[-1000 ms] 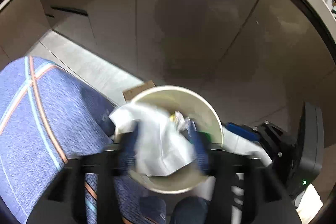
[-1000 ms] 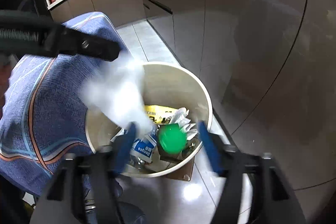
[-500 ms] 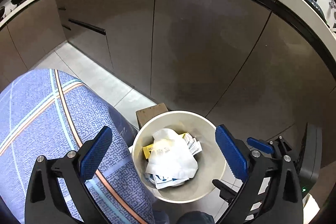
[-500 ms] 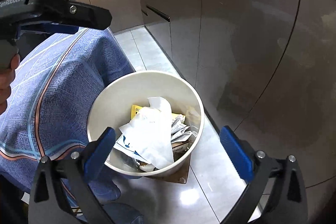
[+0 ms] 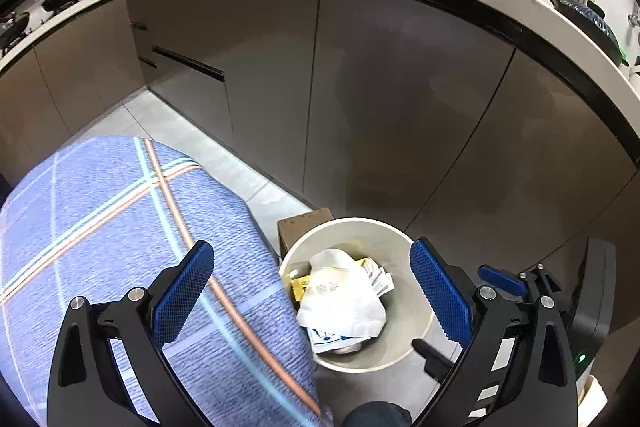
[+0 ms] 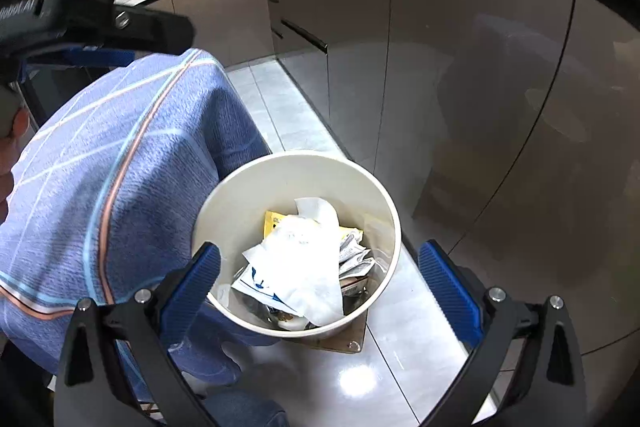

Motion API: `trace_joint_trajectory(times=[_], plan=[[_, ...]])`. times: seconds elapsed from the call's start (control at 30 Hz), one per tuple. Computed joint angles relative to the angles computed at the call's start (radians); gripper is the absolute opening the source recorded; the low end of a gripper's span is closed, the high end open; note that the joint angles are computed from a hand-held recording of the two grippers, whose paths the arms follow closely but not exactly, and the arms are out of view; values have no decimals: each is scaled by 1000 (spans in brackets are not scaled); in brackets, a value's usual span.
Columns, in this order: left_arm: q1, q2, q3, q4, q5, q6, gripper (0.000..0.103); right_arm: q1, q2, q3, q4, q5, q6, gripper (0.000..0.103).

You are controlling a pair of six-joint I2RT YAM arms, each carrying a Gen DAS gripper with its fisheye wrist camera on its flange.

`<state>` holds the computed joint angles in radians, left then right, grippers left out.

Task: Collect trash

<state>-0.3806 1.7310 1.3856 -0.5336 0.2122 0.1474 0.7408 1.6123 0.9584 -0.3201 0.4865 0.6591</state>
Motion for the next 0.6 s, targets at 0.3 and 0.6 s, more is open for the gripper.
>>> trace_joint_trajectory(times=[0.3, 0.6], plan=[[111, -308, -151, -29, -41, -44, 95, 156, -89, 184, -286, 189, 198, 100], [320, -620, -235, -206, -13, 26, 95, 395, 25, 626, -787, 361, 498, 100]])
